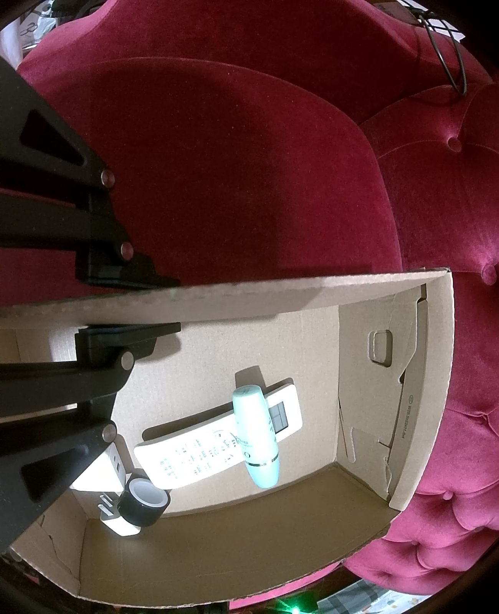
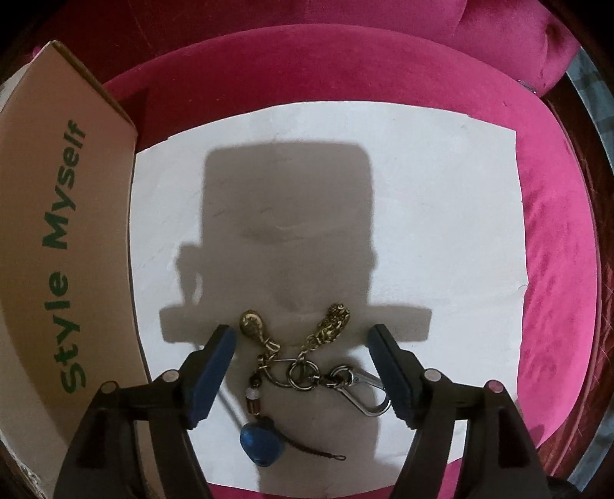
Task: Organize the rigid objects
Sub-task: 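Grasp the brass keychain with the right tool, then lift the brass keychain and carry it over the box with the right tool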
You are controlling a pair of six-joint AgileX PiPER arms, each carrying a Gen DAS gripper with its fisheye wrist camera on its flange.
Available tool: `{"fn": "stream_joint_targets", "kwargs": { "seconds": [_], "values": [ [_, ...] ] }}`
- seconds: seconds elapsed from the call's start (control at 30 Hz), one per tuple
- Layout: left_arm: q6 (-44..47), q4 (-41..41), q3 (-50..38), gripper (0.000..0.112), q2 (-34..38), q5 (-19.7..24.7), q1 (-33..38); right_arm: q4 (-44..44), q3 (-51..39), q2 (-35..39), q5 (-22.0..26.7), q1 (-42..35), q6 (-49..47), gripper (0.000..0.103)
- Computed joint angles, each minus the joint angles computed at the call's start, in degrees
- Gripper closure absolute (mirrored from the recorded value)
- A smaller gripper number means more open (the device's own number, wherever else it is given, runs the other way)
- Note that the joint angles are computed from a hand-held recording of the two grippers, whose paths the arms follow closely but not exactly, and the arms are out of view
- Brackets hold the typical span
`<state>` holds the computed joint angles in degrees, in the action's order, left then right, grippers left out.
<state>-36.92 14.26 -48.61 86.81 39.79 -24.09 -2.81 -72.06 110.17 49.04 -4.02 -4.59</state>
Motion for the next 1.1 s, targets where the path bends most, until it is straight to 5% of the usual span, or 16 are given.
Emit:
{"fn": "stream_joint_targets", "kwargs": {
  "seconds": [0.07, 0.13, 0.2, 0.23, 1.1],
  "values": [
    [0.01, -0.06, -0.08, 0.097, 0.04, 0.01, 0.03, 0.35, -0.68, -0.05, 0.81, -0.48, -0.71, 0.028],
    [0.01, -0.06, -0.08, 0.097, 0.04, 0.01, 0.03, 0.66, -0.55, -0.25, 0.61, -0.65, -1.10, 0.041],
    [0.01, -0.06, -0.08, 0.097, 0.04, 0.01, 0.03, 1.58, -0.81, -1.18, 1.62, -1.38, -2.72, 0.079],
    [-0.05, 0.05, -0.11, 0.097, 0.08, 0.06, -0.03, 1.03, -0.51, -1.36, 1.48, -1.25, -2.37, 0.085],
    [-0.10, 0.18, -0.44, 0.097, 0.36, 0.18, -0.12, 3.31, -5.76, -10.20, 10.64, -3.67, -6.18, 0.086]
  ]
}}
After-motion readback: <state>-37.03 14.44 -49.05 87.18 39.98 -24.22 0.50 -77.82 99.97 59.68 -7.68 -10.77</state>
